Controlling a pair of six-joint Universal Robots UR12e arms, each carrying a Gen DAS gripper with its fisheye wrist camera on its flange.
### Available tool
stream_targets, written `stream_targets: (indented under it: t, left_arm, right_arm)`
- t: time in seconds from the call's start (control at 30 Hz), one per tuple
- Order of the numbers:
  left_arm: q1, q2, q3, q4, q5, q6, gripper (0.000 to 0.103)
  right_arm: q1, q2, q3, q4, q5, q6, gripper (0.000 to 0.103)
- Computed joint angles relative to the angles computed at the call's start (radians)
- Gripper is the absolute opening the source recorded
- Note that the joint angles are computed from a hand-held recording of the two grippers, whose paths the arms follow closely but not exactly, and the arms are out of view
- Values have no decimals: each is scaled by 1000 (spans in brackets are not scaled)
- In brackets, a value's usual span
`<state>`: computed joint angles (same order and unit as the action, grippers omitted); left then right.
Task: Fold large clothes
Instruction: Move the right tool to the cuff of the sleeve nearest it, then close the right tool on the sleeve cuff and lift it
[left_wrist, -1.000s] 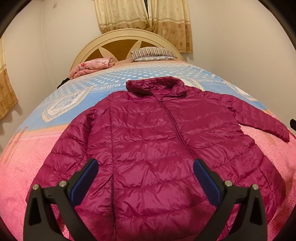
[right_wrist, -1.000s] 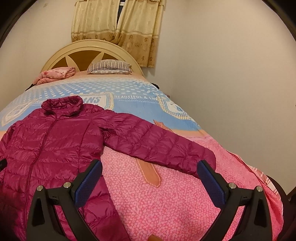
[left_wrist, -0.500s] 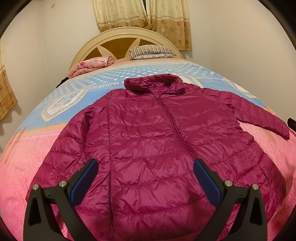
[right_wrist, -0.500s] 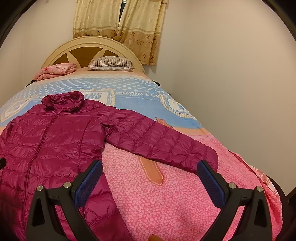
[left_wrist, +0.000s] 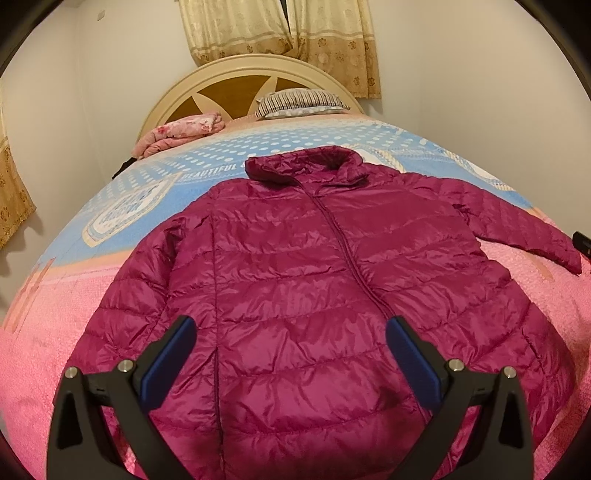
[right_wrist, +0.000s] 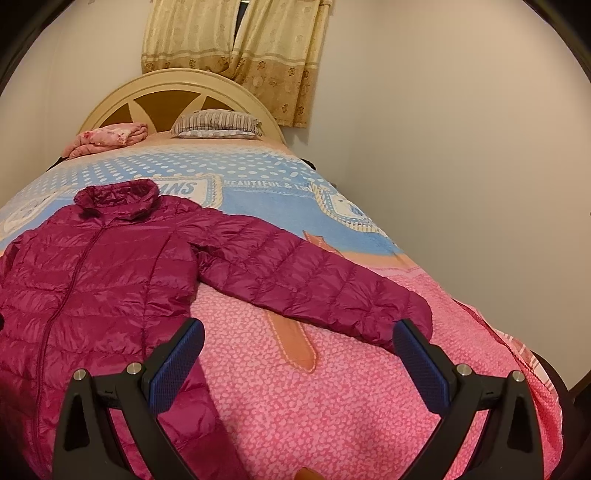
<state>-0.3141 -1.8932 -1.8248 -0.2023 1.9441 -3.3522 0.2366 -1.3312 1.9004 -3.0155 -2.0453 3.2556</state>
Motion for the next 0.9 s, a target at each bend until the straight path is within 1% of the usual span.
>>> stream_targets:
  t: [0.07,0.17,0.27,0.37,0.43,0.5,0.53,0.57,0.6,0.63,0.67,0.7,0.77,0.8,0.83,0.87,0.9]
  left_arm:
    - [3,-5,2,-7,-1,-2,103]
    - [6,-13,5,-18,5,0,103]
    - [13,-25,14,-32,16,3,103]
    - [24,-36,25,-44,25,-1,103]
    - [30,-42,33,-58,27,-8,103]
    - [36,-46,37,-63,26,-14,103]
    - [38,-48,39,-67,25,-17,103]
    - [40,-49,40,-70,25,-20,103]
    - [41,-50,40,-71,23,-23,103]
    - [42,-51,40,-71,21,-23,103]
    - [42,-51,39,-70,21,-22,103]
    - [42,-51,39,-70,21,-22,103]
    - [43,-50,36,-69,19,-21,103]
    - [44,-49,34,-67,16,-21,103]
    - [46,-48,32,-67,13,-21,103]
    - [48,-47,31,-66,9,-22,103]
    - [50,-44,28,-63,3,-23,103]
  right_arm:
    - [-9,7,-2,8,-5,2,102]
    - [-35,21,-2,27,-14,21,102]
    - [-88,22,3,68,19,101,102]
    - [-154,14,12,123,81,218,102]
    - [-190,11,11,158,116,281,102]
    - [-224,12,11,166,167,327,102]
    - [-239,13,11,160,209,337,101]
    - [-248,15,8,162,233,341,99]
    - [-256,20,3,169,259,338,88]
    - [-264,25,-5,184,296,332,74]
    - [-271,32,-18,217,324,328,69]
    - [-273,39,-25,230,340,322,59]
    - [-279,49,-25,198,365,301,44]
    - [-286,48,-23,186,396,300,34]
    - [-290,49,-24,184,406,307,30]
    - [-290,49,-26,177,407,310,28]
    - [-287,49,-30,170,394,303,26]
